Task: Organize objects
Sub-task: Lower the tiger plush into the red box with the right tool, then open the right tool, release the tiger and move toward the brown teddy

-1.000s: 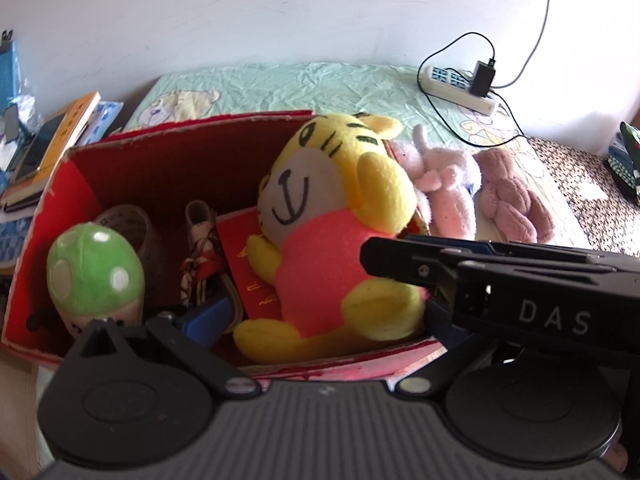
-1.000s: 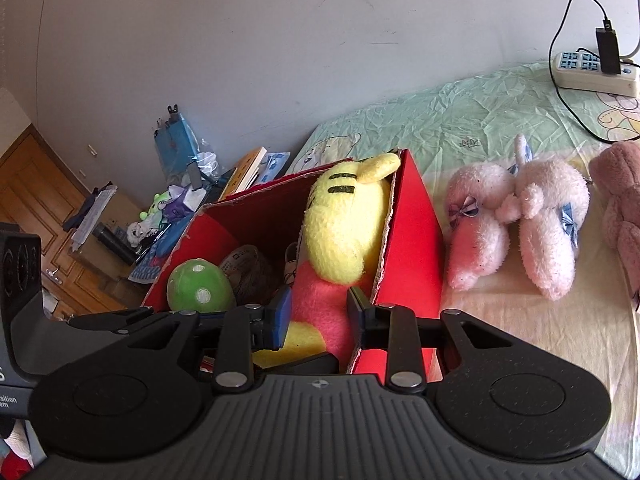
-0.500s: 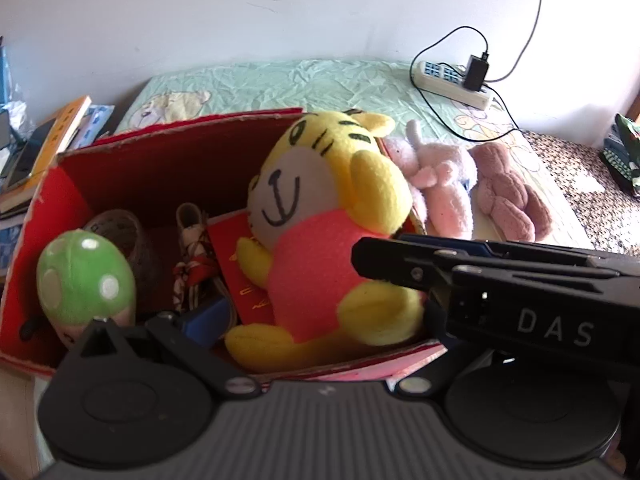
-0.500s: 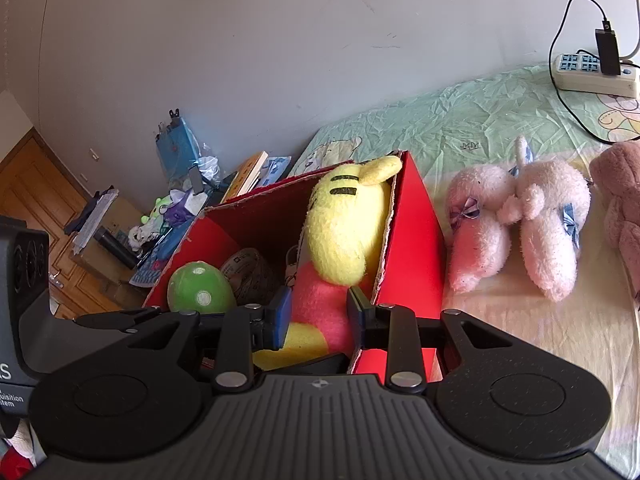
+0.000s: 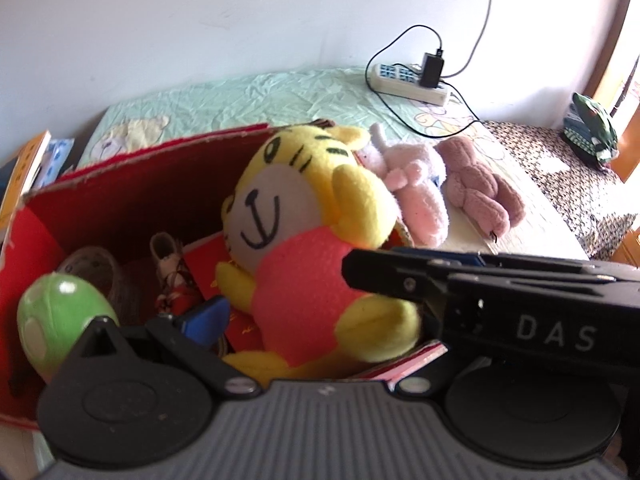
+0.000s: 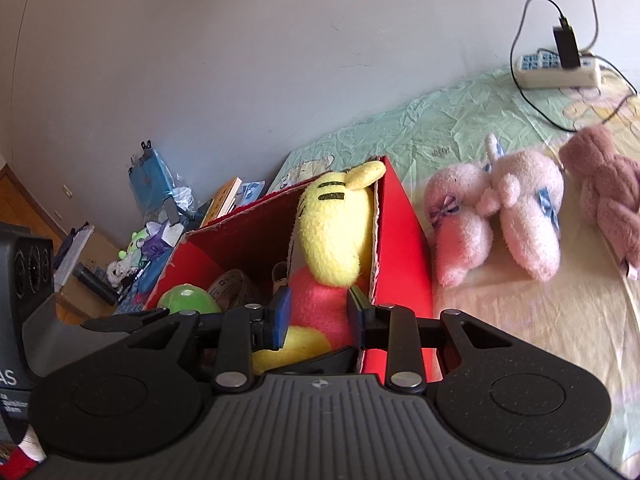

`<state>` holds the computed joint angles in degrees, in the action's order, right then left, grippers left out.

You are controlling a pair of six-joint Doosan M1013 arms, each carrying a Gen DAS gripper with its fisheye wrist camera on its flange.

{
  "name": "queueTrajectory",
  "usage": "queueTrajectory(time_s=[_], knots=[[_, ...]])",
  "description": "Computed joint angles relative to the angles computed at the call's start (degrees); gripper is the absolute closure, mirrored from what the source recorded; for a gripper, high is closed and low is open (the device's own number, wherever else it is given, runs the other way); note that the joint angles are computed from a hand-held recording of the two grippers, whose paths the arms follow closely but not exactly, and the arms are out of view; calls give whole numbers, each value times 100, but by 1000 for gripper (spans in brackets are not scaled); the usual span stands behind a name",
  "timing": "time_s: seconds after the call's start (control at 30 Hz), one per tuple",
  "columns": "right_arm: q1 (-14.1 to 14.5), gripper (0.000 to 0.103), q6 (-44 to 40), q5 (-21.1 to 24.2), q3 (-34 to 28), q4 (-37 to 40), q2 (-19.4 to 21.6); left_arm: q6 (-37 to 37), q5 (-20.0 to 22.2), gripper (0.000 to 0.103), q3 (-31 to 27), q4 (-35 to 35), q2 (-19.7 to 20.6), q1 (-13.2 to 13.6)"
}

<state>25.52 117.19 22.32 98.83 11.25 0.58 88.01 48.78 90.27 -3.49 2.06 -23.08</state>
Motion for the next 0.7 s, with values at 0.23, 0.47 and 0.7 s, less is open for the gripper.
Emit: queueTrajectory(time_s=[0.23,0.47,0.7], knots=[[69,70,805,-314,207,-511,-207,226,82,0,-6,-226,-21,165],[-158,66,764,-397,409,-233,-384,-527,213,1,-80,481,-91,80],[-588,65,-843,-84,525,1341,-489,-1669,407,1,-296,1193,-52,-238]])
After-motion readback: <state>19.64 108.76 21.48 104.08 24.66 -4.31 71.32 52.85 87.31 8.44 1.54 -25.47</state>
